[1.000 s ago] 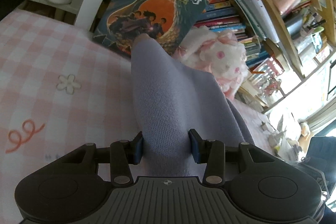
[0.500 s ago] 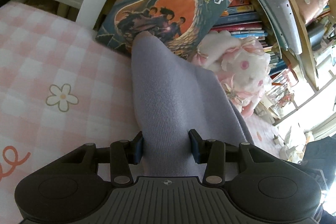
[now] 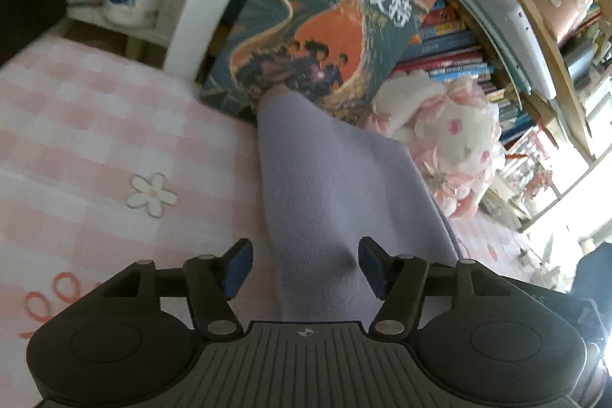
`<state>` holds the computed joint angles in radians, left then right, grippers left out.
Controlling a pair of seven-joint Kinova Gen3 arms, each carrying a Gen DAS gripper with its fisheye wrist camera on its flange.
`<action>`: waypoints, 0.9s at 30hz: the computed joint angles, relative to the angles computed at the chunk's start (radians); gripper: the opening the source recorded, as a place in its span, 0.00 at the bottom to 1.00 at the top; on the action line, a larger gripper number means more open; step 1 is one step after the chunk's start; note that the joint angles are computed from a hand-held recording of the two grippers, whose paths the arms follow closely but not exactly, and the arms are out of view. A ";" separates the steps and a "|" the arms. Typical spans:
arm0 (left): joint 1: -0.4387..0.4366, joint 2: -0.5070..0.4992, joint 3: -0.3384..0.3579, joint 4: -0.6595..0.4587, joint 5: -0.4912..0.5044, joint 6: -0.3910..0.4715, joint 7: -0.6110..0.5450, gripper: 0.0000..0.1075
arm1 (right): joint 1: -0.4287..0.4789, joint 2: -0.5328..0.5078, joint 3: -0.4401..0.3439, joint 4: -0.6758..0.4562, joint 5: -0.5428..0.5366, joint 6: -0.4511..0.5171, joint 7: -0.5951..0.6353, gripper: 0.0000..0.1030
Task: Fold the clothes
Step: 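Open both grippers and withdraw from the folded sweater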
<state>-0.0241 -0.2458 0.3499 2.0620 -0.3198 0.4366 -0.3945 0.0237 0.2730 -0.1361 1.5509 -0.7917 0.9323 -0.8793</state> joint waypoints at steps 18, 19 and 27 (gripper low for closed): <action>-0.231 0.033 0.731 -0.127 -0.436 0.597 0.400 0.87 | -0.136 -0.339 0.089 0.351 0.116 -0.328 -0.016 0.93; -0.224 0.055 0.760 -0.138 -0.453 0.638 0.416 0.87 | -0.147 -0.353 0.092 0.366 0.134 -0.341 -0.025 0.94; -0.028 0.203 0.784 -0.170 -0.546 0.850 0.573 0.93 | -0.222 -0.443 0.127 0.460 0.247 -0.400 -0.097 1.00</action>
